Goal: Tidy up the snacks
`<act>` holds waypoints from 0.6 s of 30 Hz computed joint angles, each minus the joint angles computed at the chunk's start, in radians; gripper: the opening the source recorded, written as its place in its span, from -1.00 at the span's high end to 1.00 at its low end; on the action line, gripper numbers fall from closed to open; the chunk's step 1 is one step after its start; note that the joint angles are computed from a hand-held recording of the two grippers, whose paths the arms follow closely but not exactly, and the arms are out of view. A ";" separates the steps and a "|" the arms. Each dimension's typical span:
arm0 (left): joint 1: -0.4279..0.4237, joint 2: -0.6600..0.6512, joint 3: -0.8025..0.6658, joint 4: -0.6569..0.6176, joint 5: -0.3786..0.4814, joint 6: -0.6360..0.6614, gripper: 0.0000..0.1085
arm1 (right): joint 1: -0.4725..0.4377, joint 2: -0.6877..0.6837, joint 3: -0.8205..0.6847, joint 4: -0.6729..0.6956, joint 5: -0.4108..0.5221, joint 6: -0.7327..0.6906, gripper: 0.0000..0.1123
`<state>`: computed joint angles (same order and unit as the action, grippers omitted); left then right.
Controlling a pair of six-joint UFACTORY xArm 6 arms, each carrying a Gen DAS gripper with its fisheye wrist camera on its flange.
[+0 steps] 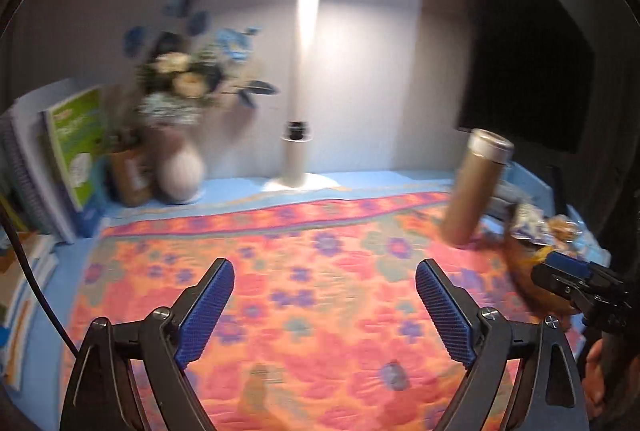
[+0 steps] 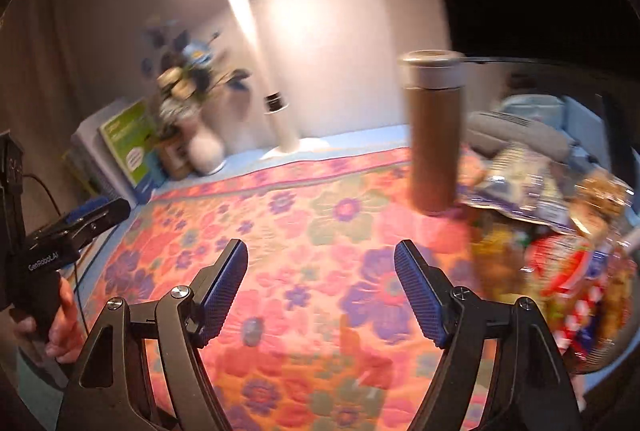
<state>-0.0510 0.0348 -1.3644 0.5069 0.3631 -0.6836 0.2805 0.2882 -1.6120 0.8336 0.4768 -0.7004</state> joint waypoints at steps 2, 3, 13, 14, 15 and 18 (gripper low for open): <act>0.035 -0.042 0.040 0.117 0.029 -0.088 -0.79 | 0.048 0.032 -0.031 -0.038 -0.020 0.023 -0.35; 0.049 -0.056 0.056 0.149 0.034 -0.114 -0.90 | 0.074 0.053 -0.049 -0.075 -0.037 0.050 -0.35; 0.136 -0.026 0.167 0.241 0.029 -0.210 -0.90 | 0.210 0.246 -0.152 -0.513 -0.124 0.358 -0.35; 0.142 -0.012 0.167 0.228 0.019 -0.201 -0.90 | 0.214 0.261 -0.162 -0.552 -0.122 0.387 -0.35; 0.145 0.004 0.165 0.211 0.011 -0.191 -0.90 | 0.217 0.273 -0.172 -0.581 -0.118 0.412 -0.35; 0.154 0.049 0.149 0.169 -0.001 -0.161 -0.90 | 0.220 0.306 -0.199 -0.617 -0.107 0.451 -0.35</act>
